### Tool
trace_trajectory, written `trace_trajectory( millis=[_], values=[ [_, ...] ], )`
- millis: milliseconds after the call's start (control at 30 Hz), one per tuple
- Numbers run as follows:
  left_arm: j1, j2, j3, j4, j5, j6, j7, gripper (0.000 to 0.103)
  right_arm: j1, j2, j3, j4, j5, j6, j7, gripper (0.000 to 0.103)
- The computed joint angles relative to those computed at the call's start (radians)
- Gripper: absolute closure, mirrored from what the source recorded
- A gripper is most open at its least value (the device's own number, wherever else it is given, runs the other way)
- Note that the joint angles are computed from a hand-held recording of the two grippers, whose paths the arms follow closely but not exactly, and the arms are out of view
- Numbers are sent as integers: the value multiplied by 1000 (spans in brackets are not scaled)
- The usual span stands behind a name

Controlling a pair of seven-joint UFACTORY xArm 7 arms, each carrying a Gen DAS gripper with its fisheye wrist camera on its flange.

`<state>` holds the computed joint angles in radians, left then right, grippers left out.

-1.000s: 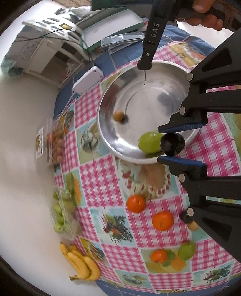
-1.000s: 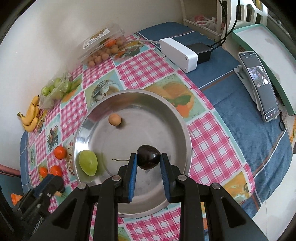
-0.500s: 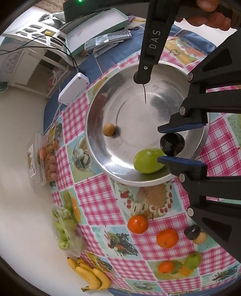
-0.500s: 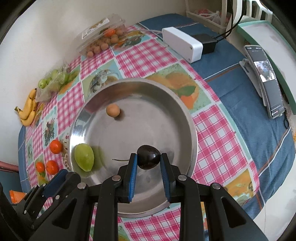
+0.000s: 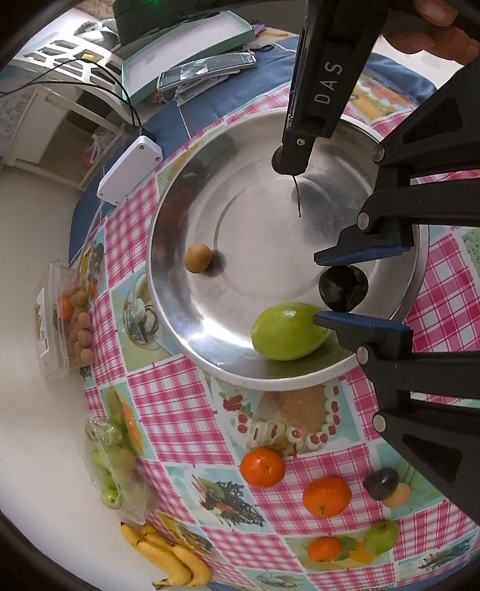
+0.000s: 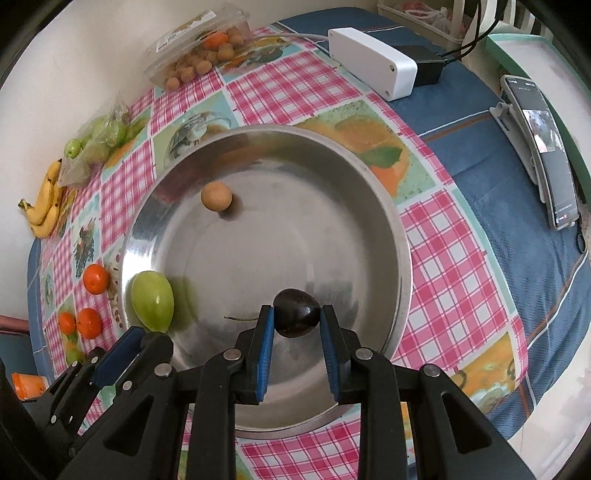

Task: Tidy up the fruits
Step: 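Carry both dark plums over the steel bowl and open both tools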

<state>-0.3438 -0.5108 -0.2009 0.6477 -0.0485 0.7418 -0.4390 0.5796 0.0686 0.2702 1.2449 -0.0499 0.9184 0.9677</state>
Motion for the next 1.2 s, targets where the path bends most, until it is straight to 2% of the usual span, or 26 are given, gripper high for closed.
trace_trajectory(
  millis=[1200],
  values=[
    [-8,55,6,6,-19,24,-7,73,5,27,-6,32,14,48,-10,75]
  ],
)
